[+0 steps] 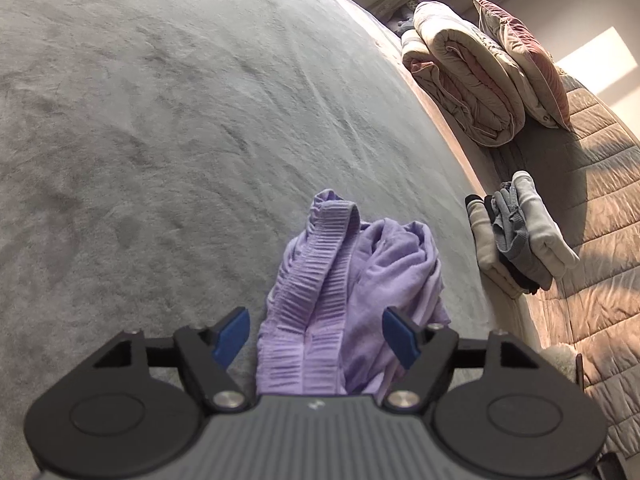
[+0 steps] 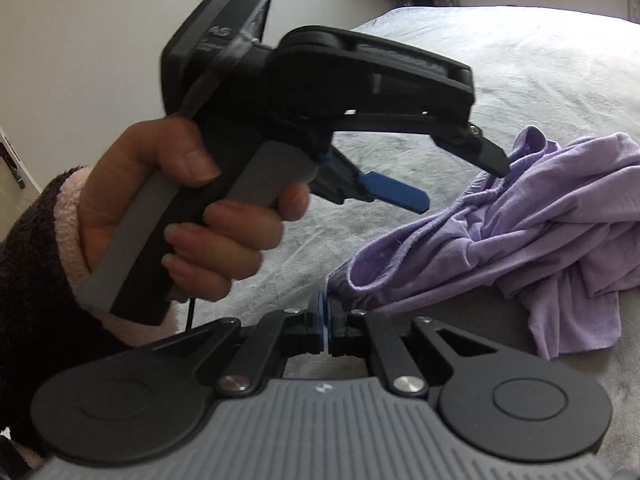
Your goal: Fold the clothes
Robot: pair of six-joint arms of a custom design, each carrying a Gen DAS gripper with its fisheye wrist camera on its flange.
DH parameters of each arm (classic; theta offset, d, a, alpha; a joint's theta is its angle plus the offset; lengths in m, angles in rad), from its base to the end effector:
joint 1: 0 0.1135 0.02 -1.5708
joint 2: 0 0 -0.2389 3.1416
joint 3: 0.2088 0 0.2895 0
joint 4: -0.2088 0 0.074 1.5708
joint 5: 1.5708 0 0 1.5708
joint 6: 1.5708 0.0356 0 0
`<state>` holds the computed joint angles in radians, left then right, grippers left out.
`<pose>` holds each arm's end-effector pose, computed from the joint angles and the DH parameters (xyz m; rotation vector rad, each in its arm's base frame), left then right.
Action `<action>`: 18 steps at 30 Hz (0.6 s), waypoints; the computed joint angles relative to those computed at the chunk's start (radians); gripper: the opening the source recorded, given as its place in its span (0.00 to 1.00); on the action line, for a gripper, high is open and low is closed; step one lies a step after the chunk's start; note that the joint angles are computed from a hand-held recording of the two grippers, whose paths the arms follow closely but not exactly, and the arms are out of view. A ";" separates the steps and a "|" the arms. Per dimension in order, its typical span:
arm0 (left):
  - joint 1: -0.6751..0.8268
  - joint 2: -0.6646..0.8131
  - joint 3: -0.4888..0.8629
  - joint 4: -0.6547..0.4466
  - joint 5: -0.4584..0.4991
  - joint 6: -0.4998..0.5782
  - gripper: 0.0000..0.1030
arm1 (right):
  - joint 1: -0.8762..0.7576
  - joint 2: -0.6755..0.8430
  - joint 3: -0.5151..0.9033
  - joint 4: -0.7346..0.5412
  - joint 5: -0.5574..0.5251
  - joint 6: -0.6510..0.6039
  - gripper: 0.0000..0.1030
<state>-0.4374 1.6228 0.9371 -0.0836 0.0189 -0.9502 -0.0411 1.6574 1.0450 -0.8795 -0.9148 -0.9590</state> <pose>0.3334 -0.1566 0.1430 -0.6121 2.3733 -0.6818 0.3153 0.0153 0.1424 -1.1281 2.1756 1.0120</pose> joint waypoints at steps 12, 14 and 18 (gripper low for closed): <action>0.021 0.031 0.005 -0.007 -0.064 -0.033 0.06 | 0.001 0.005 -0.024 -0.028 0.018 -0.054 0.05; 0.028 0.009 -0.010 -0.019 -0.080 -0.042 0.06 | 0.009 -0.015 -0.047 -0.018 0.009 -0.048 0.05; 0.047 -0.041 -0.044 -0.045 -0.092 -0.045 0.05 | 0.012 -0.016 -0.055 -0.022 -0.005 -0.060 0.05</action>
<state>-0.3902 1.5815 0.8929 -0.1283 -0.0730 -0.9952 -0.0292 1.6416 0.9896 -0.9014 -0.9202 -1.0189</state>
